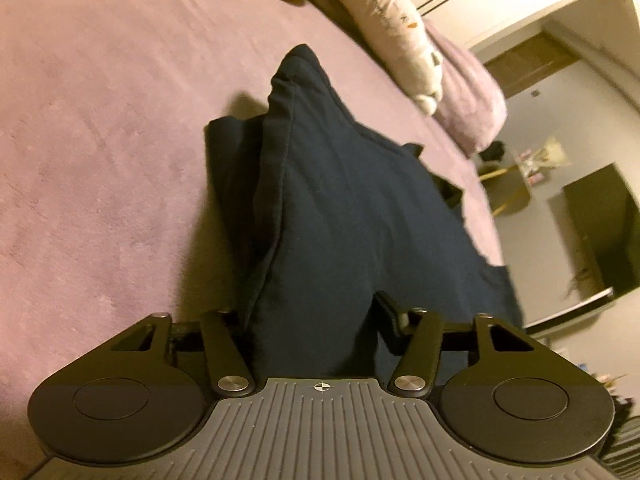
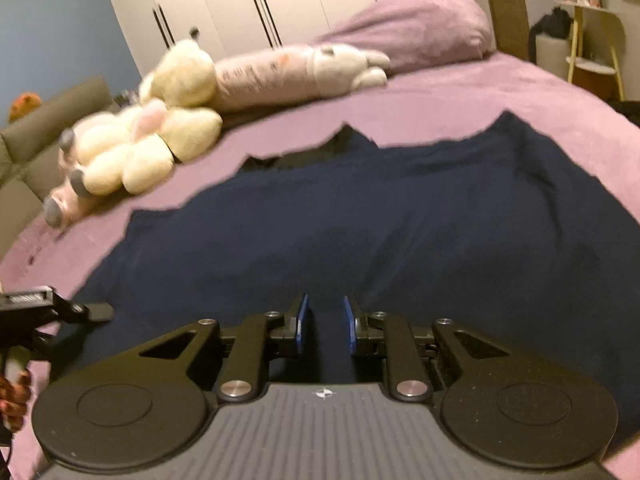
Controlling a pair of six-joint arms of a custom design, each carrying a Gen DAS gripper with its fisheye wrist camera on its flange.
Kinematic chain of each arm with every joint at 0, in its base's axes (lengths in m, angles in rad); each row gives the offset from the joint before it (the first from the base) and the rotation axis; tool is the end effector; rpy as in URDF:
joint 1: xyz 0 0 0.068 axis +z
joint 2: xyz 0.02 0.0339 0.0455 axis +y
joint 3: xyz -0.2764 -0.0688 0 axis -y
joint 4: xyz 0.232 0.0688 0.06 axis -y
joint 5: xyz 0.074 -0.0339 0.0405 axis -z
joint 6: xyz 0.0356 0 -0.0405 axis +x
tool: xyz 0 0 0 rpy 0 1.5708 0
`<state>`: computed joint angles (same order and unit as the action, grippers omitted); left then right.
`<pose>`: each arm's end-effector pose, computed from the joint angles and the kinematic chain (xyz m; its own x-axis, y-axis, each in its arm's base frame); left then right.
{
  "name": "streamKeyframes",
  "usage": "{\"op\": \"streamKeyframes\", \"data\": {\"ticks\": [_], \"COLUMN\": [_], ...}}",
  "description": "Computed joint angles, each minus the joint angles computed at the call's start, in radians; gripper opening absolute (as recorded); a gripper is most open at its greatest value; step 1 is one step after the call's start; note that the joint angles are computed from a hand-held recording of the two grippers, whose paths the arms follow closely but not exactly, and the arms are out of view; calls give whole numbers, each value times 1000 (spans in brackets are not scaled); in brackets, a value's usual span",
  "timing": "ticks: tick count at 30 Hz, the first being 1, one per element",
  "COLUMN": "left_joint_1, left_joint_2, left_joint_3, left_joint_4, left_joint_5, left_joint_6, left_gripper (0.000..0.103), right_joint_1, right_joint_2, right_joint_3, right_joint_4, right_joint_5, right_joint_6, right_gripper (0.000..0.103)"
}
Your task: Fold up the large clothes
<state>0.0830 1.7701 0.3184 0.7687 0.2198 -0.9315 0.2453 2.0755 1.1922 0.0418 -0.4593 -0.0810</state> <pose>0.2460 0.0127 0.0926 -0.4456 -0.8230 -0.3524 -0.4525 0.5466 -0.7046 0.4015 0.1168 0.1352 -0.6802 -0.2450 -0.6909 -0.5611 0.7805 0.2756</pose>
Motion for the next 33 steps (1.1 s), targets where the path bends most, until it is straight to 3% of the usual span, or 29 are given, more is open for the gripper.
{"op": "streamKeyframes", "data": {"ticks": [3,5,10,13,20,24,27,31,33], "left_joint_1": [49,55,18,20,7,-2,-29,-78,-100], "left_joint_2": [65,99,112,119,-7,-119,-190,-239,-262], "left_joint_3": [-45,-47,-8,1,27,66,122,208,237], "left_joint_4": [146,177,125,126,-35,-173,-304,-442,-466], "left_joint_5": [68,78,27,30,18,13,-14,-55,-58], "left_joint_6": [-59,-80,-59,-68,-16,6,21,4,-22], "left_gripper": [60,64,73,65,44,41,41,40,39], "right_joint_1": [18,27,43,38,27,48,35,26,39], "right_joint_2": [-10,-18,-30,-41,-38,4,-12,-91,-53], "right_joint_3": [-1,-13,-9,-3,-1,24,41,-88,-44], "right_joint_4": [-12,-6,-21,-21,-35,-50,-73,117,37], "right_joint_5": [42,66,107,135,112,151,112,33,23], "right_joint_6": [-33,-50,-54,-19,-18,-63,-14,16,6], "right_gripper": [19,19,19,19,19,19,15,15,15]}}
